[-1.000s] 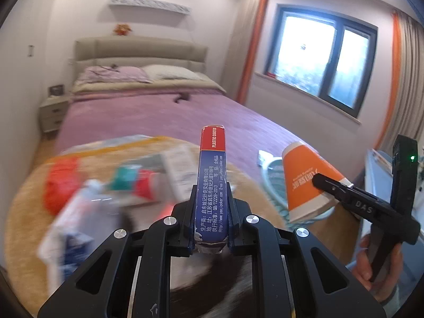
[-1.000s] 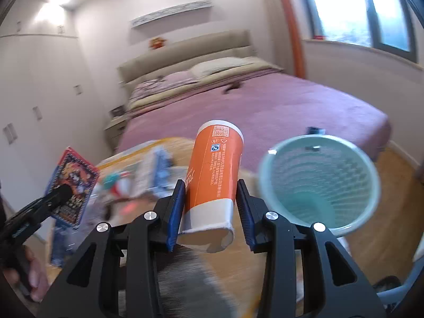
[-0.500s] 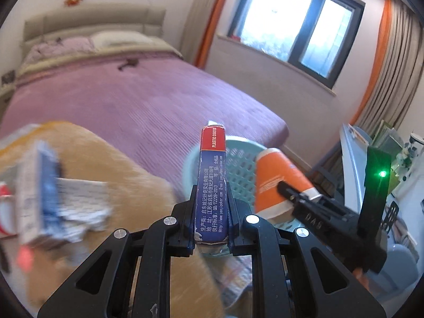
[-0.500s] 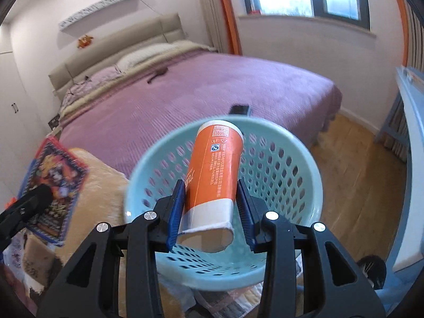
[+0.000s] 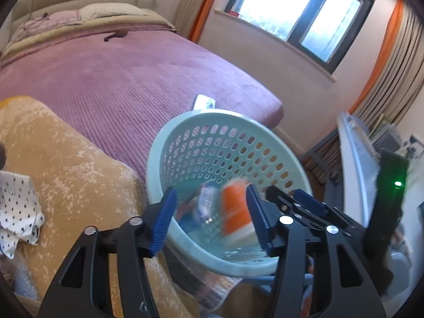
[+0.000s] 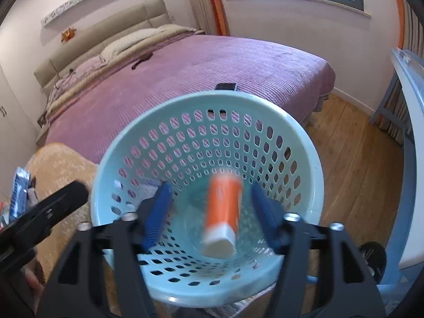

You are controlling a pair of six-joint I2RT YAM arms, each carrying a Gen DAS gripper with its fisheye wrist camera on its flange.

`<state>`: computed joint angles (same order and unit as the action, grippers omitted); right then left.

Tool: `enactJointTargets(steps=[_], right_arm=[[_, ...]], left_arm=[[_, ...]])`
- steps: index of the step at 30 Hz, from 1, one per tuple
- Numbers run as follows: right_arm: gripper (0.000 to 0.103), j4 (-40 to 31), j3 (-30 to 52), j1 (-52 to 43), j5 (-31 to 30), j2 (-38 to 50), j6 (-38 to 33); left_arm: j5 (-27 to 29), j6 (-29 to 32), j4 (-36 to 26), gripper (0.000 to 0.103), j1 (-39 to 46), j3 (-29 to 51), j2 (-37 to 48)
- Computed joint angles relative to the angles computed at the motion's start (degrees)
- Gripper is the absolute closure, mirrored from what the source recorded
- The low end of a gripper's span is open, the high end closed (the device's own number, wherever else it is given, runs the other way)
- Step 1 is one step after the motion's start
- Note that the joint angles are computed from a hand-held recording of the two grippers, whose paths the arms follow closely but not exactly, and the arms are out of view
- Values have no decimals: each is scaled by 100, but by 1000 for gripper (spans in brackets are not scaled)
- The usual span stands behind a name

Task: Collect trash
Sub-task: 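Carry both items to the blue basket and open both tools inside, then grasp the white milk carton with the left tool while the right tool grasps the brown paper cup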

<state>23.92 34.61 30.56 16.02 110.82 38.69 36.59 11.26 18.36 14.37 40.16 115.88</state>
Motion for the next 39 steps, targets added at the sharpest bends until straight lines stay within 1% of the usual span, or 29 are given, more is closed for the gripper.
enactJointTargets(steps=[1, 3, 4, 7, 8, 10, 12, 13, 14, 15, 16, 18, 20, 21, 22, 23, 24, 26, 27, 29, 31, 32, 33, 34, 36, 37, 39], right_arm=[[39, -12, 12, 27, 83, -18, -5], [38, -57, 101, 137, 298, -42, -58], [36, -74, 166, 195, 370, -26, -79], [28, -191, 492, 344, 598, 159, -153], [27, -222, 643, 415, 745, 289, -181], [27, -321, 987, 576, 1070, 565, -244], [27, -447, 1371, 692, 1361, 921, -346], [27, -628, 1629, 739, 1519, 1130, -367], [27, -757, 1850, 780, 1698, 1314, -382], [27, -906, 2042, 818, 1899, 1439, -391], [27, -976, 2120, 855, 2052, 1493, -385], [27, -1274, 2393, 884, 2164, 1600, -414], [27, -1448, 2503, 883, 2054, 1624, -370], [27, -1549, 2534, 908, 2064, 1618, -284], [27, -1559, 2495, 927, 2092, 1601, -245], [27, -1574, 2432, 967, 2102, 1558, -196], [27, -1577, 2349, 1013, 2074, 1492, -118], [27, -1388, 2019, 1116, 1922, 1239, 2], [27, -1385, 1929, 1211, 1945, 1176, 65], [27, -1517, 1967, 1360, 2106, 1224, 143], [27, -1678, 2070, 1394, 2076, 1321, 184], [27, -1703, 2061, 1377, 2003, 1290, 173], [27, -1698, 1985, 1390, 1988, 1200, 215], [27, -1732, 1826, 1461, 2120, 948, 316], [27, -1868, 1655, 1683, 2414, 569, 477], [27, -1903, 1515, 1831, 2478, 284, 530], [27, -1878, 1225, 2206, 2385, -296, 596]], left_arm=[[101, 51, 26, 43, 140, -125, -133], [184, 123, -25, 42, 292, -274, -426], [215, 172, -64, 42, 359, -357, -561], [481, 654, -340, 42, 900, -735, -1121], [512, 769, -380, 42, 1026, -853, -1267], [672, 1182, -665, 42, 1443, -1071, -1663], [846, 1831, -1133, 42, 2057, -1305, -2120], [949, 2170, -1373, 42, 2396, -1370, -2275], [1118, 2627, -1747, 42, 2856, -1407, -2430], [1247, 3066, -2181, 39, 3270, -1357, -2517], [1349, 3491, -2563, 39, 3679, -1303, -2562], [1535, 4454, -3275, 39, 4701, -1115, -2503], [1583, 4880, -3674, 39, 5436, -847, -2359], [1639, 5120, -3934, 39, 5840, -663, -2242], [1674, 5294, -4056, 38, 6272, -449, -2044], [1663, 5306, -4021, 38, 6505, -359, -1981], [1624, 5241, -3827, 38, 6803, -266, -1869], [1601, 5119, -3733, 38, 7164, 131, -1540], [1543, 5019, -3719, 37, 7278, 343, -1359], [1465, 4883, -3721, 37, 7466, 720, -1002], [1378, 4656, -3663, 37, 7542, 1049, -696], [1375, 4657, -3706, 35, 7569, 1140, -618], [1371, 4684, -3853, 28, 7563, 1320, -486], [1329, 4581, -3921, 25, 7525, 1493, -359], [1332, 4715, -4232, 21, 7569, 1838, -49], [1315, 4791, -4380, 21, 7556, 1974, 94], [1251, 4842, -4615, 20, 7509, 2273, 382]])
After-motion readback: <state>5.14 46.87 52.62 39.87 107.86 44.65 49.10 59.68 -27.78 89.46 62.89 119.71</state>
